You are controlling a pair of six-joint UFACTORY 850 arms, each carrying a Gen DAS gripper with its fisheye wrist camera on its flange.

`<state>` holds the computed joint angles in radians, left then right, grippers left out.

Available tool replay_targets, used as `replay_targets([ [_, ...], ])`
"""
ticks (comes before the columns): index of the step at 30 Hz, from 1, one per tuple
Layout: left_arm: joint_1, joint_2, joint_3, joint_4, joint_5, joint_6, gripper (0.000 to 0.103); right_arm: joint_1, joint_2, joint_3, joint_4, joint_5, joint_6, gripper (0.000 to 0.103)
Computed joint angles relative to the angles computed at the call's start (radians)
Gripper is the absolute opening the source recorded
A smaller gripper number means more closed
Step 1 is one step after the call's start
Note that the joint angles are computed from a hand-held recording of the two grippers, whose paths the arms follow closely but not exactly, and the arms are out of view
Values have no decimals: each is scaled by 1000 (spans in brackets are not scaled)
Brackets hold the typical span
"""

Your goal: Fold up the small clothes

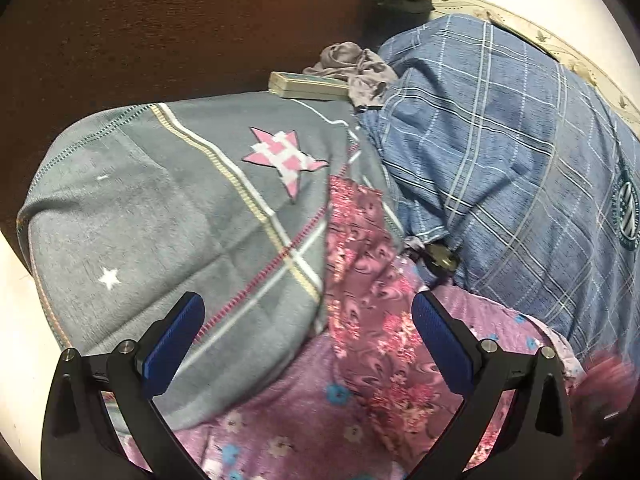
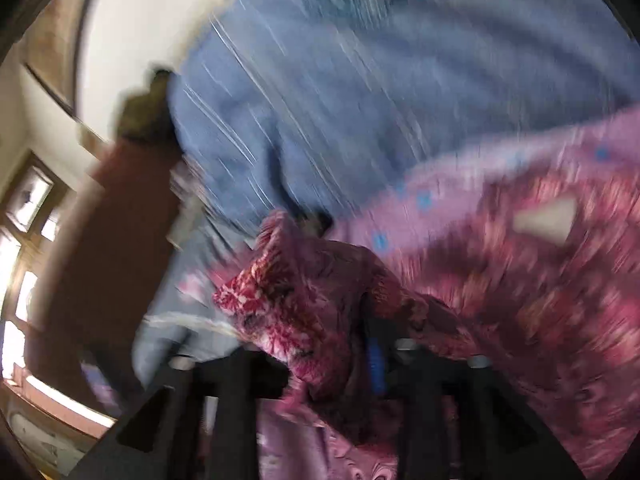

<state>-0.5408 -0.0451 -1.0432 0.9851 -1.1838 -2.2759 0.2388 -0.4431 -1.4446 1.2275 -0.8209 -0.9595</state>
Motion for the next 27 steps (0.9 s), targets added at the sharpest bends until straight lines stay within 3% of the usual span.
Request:
replay_targets([
  [1, 3, 2, 2, -3, -1, 4, 103, 22, -38, -22, -49, -14, 53, 61],
  [3, 8, 13, 13, -4, 2, 2, 103, 31, -73, -38, -72, -75, 87, 61],
  [5, 9, 21, 22, 1, 9, -8, 103, 21, -72, -27, -18, -155, 15, 64],
  [8, 6, 22, 21, 14, 35, -15, 103, -1, -17, 14, 35, -180, -127, 71],
  [12, -20, -7, -11, 76, 95, 15, 103, -40, 54, 61, 32, -46, -168, 67],
  [14, -34, -39, -44, 117, 146, 60, 103, -69, 75, 74, -17, 34, -153, 48],
  [15, -37, -54, -59, 129, 173, 81, 103, -96, 89, 95, -25, 76, -157, 47],
  [20, -41, -190, -194, 61, 254, 284, 103, -216, 76, 122, -56, 153, -88, 41],
  [24, -19, -308, -312, -130, 242, 525, 103, -264, 24, 100, -81, 199, -8, 41],
  [27, 2, -391, -387, -268, 171, 674, 103, -280, -31, 52, -161, 198, 80, 42],
])
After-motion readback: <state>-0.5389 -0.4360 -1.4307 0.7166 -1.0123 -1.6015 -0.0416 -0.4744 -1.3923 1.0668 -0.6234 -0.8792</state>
